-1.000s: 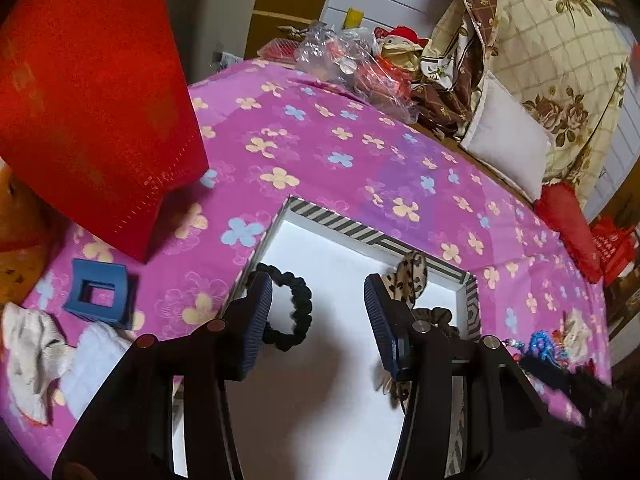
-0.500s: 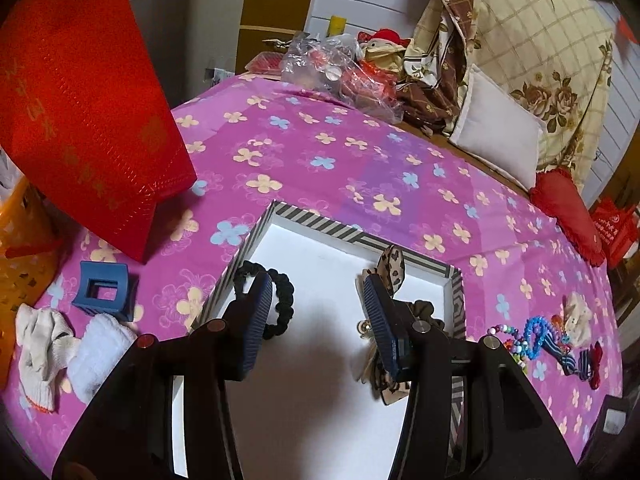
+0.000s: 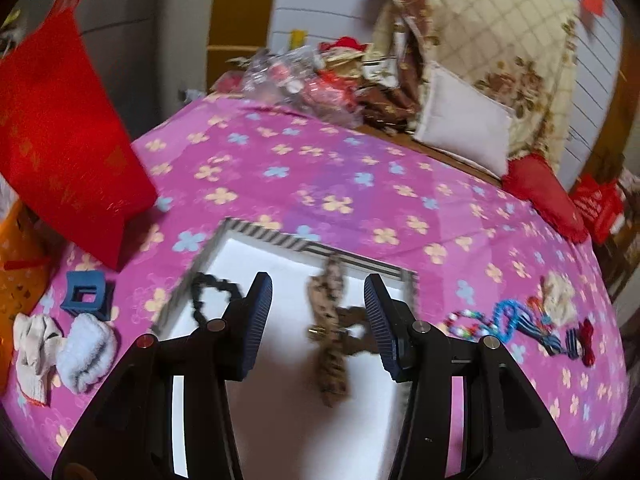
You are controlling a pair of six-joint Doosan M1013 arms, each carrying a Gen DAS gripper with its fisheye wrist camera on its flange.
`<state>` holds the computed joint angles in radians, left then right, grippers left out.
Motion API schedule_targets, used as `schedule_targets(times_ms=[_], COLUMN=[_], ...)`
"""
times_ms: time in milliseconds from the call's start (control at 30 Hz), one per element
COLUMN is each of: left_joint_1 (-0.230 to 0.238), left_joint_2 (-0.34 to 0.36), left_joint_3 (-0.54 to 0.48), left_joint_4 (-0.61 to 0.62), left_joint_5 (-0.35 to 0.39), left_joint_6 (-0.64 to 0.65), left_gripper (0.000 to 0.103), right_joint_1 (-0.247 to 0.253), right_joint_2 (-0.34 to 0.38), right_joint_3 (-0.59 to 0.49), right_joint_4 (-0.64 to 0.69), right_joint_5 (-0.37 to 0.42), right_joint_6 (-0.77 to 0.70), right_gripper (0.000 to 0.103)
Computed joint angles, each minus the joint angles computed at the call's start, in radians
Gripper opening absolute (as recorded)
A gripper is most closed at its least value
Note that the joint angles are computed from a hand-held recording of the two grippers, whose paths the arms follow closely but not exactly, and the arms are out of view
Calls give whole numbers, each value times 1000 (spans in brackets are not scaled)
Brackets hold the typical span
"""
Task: Organize jewelry
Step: 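Move both tools back toward the remaining jewelry, then grasp the blue bead bracelet with the left tool while the right tool grasps the red bow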
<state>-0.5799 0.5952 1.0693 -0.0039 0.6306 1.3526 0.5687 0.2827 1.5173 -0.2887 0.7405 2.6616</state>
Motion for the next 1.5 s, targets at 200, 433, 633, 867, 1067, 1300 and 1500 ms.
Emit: schedule_targets(times_ms=[200,433,633,867,1067,1300,1500], left_joint_1=[-55,-99,-149,-189,-220,-234,-208], left_joint_2=[-49,-39,22,193,321,341,290], left_joint_3=[78,76,-14,-279,-476,-491,-423], left_joint_4=[-6,-175,-205,-192,-67,9,-151], left_joint_5=[-65,41,165,350,441,431,476], left_joint_6=[111,318,408,392,374,364,421], left_gripper=[56,57,57,57,57,14,7], right_joint_1=[-8,-18,-58,-95,-121,-162,-180], right_joint_2=[-131,-237,-282,-300,-323,-344,-363], right_joint_3=[169,302,376,425,452,469,482], right_joint_4=[-142,-204,-215,-187,-198,-213,-240], right_joint_5=[135,236,133,16,-23,-27,3], right_joint_6=[227,326,398,378,369,376,438], right_gripper=[36,36,36,36,36,36,36])
